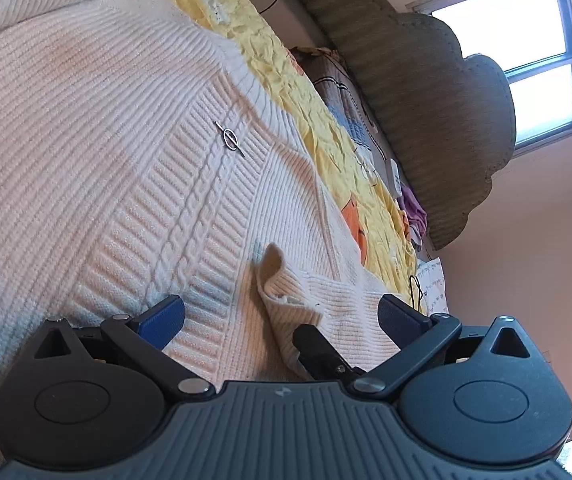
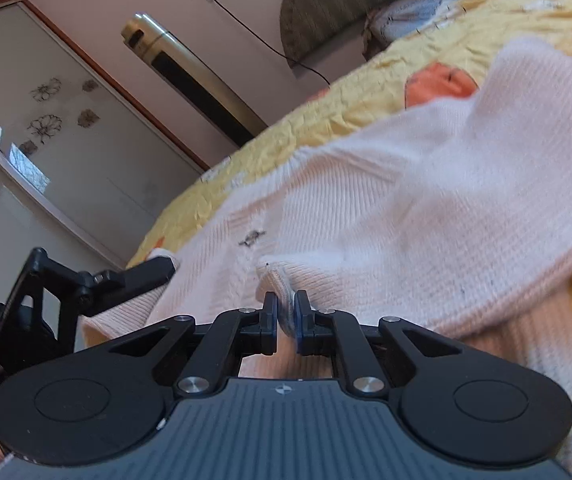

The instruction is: Fold small clothes

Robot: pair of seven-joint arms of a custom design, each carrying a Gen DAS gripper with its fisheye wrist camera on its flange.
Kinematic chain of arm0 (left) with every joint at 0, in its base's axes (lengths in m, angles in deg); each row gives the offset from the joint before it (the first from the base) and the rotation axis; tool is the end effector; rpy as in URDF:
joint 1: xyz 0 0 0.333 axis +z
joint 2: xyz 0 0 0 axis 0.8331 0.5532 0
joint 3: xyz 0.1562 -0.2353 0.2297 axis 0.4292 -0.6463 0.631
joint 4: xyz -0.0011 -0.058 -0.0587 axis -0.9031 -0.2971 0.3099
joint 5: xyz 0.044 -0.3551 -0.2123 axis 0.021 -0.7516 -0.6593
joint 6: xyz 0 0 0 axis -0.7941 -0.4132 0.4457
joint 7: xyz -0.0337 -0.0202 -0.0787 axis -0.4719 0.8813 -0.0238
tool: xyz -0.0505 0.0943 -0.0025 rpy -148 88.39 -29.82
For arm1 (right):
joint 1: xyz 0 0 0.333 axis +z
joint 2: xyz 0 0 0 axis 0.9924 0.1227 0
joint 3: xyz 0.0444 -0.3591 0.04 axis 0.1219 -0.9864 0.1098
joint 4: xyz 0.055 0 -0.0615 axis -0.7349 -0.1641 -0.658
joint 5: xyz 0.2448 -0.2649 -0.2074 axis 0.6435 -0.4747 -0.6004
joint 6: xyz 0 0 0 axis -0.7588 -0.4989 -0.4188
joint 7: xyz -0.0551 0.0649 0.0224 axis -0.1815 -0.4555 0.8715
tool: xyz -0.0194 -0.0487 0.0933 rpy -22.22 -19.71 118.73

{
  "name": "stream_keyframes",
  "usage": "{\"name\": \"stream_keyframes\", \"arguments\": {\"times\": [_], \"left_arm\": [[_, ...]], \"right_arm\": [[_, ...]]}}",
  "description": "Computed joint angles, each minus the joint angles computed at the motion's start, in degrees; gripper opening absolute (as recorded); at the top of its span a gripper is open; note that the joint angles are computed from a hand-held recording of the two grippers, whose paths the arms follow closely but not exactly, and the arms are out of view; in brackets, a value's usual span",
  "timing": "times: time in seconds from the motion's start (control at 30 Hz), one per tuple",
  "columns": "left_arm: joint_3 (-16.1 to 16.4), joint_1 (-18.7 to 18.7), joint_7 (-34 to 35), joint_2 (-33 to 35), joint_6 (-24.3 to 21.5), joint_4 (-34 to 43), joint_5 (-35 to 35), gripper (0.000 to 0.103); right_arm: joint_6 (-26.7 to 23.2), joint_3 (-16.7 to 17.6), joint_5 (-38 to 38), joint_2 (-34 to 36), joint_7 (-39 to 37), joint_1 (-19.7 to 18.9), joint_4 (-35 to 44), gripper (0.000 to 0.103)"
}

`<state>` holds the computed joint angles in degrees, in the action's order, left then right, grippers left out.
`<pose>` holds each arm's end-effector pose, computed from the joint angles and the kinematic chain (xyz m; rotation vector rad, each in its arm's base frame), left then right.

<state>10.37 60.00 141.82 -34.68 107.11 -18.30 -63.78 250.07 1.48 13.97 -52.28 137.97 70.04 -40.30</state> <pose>0.6928 -0.0655 0.4708 2.2613 -1.2859 1.4594 0.6832 0.2851 0.4775 -1.2962 1.6014 -0.0149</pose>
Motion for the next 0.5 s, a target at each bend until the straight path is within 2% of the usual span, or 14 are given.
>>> {"name": "stream_keyframes", "arguments": {"times": [0.03,0.07,0.13,0.2,0.3,0.43,0.5], "left_arm": [[-0.14,-0.14,0.33,0.04,0.65,0.02,-0.46,0.103],[-0.30,-0.30,0.64,0.15,1.42,0.12,-1.04,0.103],[-0.80,-0.31,2.09,0.71,2.16,0.95,-3.15,0.103],[-0.69,-0.14,0.41,1.46,0.05,2.14,-2.27,0.103],[-0.50,-0.57,-3.24,2.13,-0.98,3.14,1.04,0.103],[-0.54,-0.76,-5.31,2.68,-1.76,3.69,4.97,0.103],[-0.39,-1.04,-6.66,3.79,-2.10,5.10,7.99,0.103]], "right_arm": [[1.08,0.67,0.72,0.07,0.80,-0.43,-0.91,0.017],[2.55,0.99,1.79,-0.36,2.19,-0.91,-1.94,0.025],[5.34,6.30,-0.49,0.35,6.08,-6.24,-4.42,0.037],[9.43,7.18,-0.12,-1.63,7.36,-7.84,-7.70,0.050],[11.72,5.32,-0.70,-4.84,10.19,-7.46,-11.03,0.052],[14.71,7.23,-4.52,-3.28,14.57,-10.61,-14.01,0.053],[17.25,6.28,-5.87,-2.97,15.68,-10.08,-14.56,0.053]]}}
